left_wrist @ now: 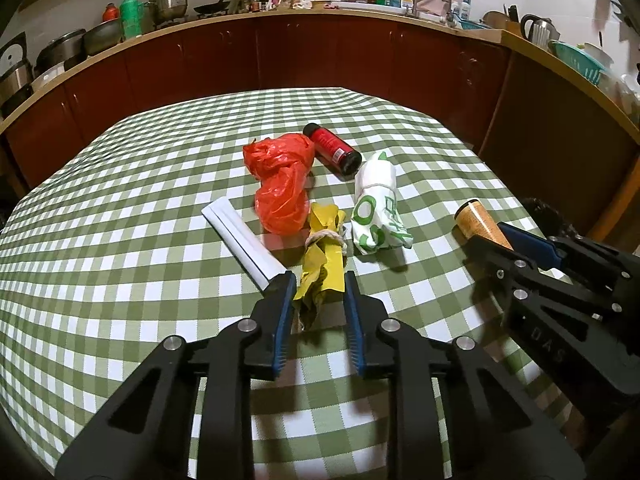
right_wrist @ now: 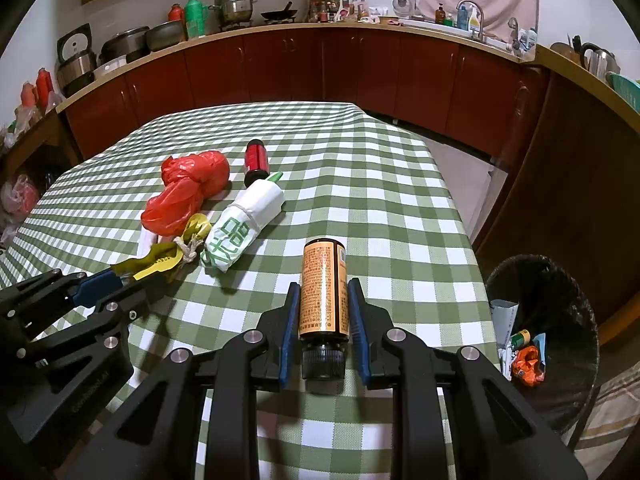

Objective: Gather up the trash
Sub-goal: 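Grasp the copper-coloured can with the right gripper while the left grasps the yellow wrapper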

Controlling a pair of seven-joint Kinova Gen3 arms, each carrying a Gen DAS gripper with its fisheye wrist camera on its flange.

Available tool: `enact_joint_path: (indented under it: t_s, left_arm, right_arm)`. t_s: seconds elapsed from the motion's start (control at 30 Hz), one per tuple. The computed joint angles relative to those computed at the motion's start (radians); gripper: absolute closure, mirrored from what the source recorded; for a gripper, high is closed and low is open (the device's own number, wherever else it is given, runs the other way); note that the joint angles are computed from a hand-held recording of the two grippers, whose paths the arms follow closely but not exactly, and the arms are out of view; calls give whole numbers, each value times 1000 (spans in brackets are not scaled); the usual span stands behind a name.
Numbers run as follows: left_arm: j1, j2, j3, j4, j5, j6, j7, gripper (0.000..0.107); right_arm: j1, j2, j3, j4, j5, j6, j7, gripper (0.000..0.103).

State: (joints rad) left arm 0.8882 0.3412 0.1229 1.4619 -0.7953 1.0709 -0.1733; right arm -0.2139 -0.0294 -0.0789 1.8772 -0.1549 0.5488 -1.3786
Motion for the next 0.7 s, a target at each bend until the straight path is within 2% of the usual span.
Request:
enact_joint_path:
  t_s: [0.7]
  left_arm:
    - [22,-28,16,29,-49,0,70,91]
  right_arm:
    - [2,-15,3,14,-8,-5,10,78]
